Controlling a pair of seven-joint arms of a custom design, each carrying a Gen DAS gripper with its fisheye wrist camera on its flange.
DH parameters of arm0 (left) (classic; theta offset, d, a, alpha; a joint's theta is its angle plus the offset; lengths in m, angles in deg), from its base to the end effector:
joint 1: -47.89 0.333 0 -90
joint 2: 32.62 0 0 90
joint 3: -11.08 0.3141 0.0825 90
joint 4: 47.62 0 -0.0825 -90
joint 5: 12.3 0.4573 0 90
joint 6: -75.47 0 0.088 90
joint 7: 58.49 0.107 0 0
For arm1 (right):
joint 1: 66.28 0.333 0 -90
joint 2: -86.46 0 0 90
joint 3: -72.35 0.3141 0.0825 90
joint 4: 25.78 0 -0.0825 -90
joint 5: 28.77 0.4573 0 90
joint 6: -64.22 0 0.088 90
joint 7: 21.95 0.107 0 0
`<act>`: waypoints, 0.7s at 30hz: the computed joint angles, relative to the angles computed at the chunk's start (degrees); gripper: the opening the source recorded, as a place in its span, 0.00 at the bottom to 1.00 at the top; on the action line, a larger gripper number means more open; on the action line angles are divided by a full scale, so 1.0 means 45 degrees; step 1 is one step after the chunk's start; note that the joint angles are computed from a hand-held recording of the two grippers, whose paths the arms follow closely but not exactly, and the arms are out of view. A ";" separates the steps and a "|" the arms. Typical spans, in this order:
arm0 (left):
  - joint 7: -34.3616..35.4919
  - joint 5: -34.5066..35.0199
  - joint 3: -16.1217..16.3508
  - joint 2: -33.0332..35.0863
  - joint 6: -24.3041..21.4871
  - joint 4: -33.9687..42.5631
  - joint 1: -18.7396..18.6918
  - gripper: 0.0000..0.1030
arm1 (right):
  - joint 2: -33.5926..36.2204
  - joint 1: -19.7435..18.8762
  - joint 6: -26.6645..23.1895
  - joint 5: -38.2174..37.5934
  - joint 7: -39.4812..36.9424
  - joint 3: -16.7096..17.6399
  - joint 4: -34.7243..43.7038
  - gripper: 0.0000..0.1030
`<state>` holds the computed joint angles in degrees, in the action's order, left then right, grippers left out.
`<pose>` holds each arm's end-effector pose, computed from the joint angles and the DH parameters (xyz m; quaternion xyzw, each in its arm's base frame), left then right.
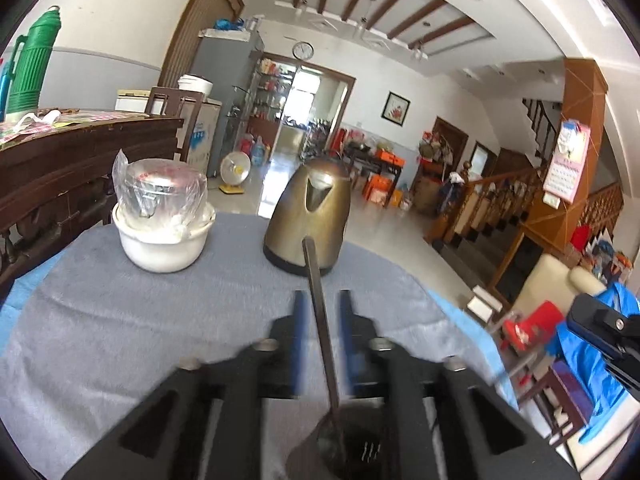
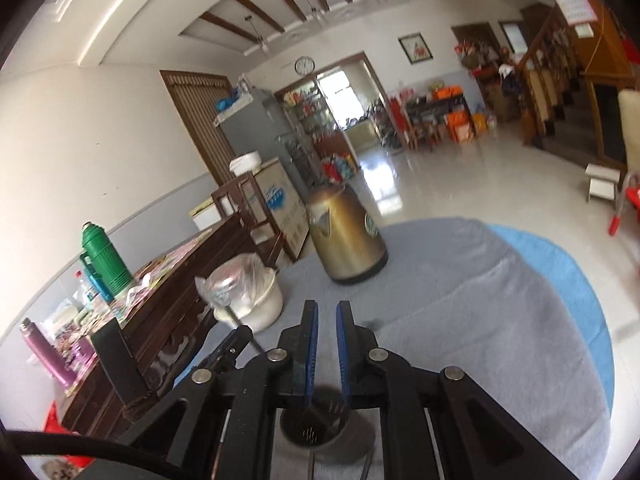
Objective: Organize utensils
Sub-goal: 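Lower both chopsticks into the holder and open both grippers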
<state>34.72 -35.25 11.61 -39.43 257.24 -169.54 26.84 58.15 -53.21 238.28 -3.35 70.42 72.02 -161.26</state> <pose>0.5968 -0.1851 0.5671 -0.5897 0.5928 -0.4956 0.2348 0.5104 0.0813 0.6243 -0.5159 0.6521 -0.2148 0.5123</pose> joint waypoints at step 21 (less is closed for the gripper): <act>-0.0881 0.1097 0.1054 -0.4428 -0.4732 -0.4705 -0.0240 0.56 | -0.3117 0.0786 -0.3285 0.2729 -0.1603 -0.2397 -0.3771 0.34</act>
<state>30.75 -30.32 16.36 -59.35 235.94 -190.71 25.76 44.13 -49.68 223.49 8.93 63.21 61.23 -178.23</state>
